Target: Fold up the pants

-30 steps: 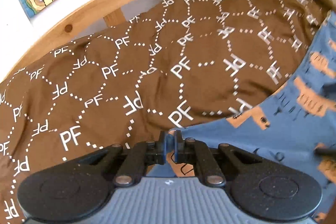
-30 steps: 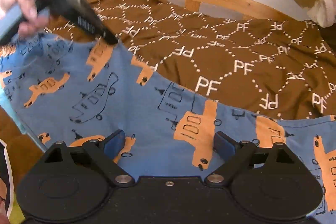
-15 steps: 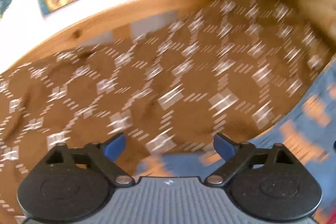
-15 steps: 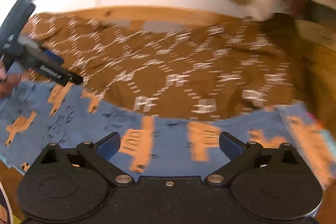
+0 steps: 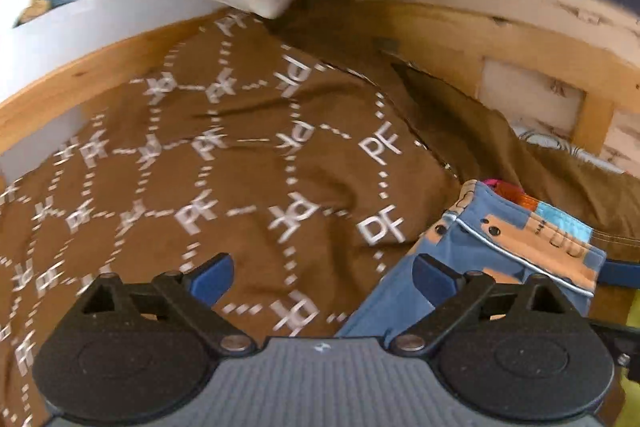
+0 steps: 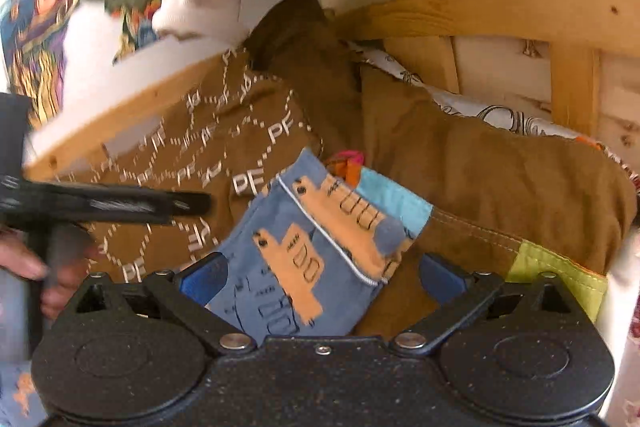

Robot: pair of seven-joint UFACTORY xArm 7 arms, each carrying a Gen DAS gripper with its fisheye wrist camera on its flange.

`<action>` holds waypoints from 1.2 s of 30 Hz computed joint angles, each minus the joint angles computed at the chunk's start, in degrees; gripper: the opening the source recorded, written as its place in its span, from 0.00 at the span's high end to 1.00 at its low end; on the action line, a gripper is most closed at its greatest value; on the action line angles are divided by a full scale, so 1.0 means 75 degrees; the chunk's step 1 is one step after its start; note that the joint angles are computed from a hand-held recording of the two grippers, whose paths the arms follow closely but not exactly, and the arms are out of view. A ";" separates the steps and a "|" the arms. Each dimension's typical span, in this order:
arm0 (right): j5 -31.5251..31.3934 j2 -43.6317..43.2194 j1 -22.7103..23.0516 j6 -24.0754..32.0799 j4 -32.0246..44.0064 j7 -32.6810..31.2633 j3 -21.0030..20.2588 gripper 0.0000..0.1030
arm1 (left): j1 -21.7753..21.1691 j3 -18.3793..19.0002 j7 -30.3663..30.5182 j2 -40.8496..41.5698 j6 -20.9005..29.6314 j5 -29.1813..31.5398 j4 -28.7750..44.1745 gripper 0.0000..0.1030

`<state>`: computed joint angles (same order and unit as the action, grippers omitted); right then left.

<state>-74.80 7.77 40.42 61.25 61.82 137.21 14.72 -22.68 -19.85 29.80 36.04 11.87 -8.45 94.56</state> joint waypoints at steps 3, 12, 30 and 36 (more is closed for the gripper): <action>-0.0289 -0.0190 -0.0061 -0.0101 -0.0278 0.0576 -0.0032 0.14 | -0.0699 0.0714 -0.0715 0.0469 0.0264 0.0325 0.0671 0.04; 0.0297 -0.0283 -0.0264 0.0226 -0.0384 0.0892 0.0047 0.69 | -0.1730 0.1968 -0.2929 0.0854 0.0763 0.1480 0.1362 0.04; -0.0286 0.1612 0.1142 0.1731 0.1935 -0.4076 -0.0231 0.81 | 0.0399 -0.0410 -0.2038 0.0796 0.5728 -0.2653 0.2761 0.24; -0.0135 0.1975 0.1441 0.1273 0.2317 -0.4863 -0.0556 0.82 | 0.0006 0.0181 -0.1980 0.0421 0.5303 -0.2692 0.2190 0.47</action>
<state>-75.81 22.59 51.23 70.80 79.20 100.74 10.56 -22.64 -18.50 14.94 39.20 51.65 -28.65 110.99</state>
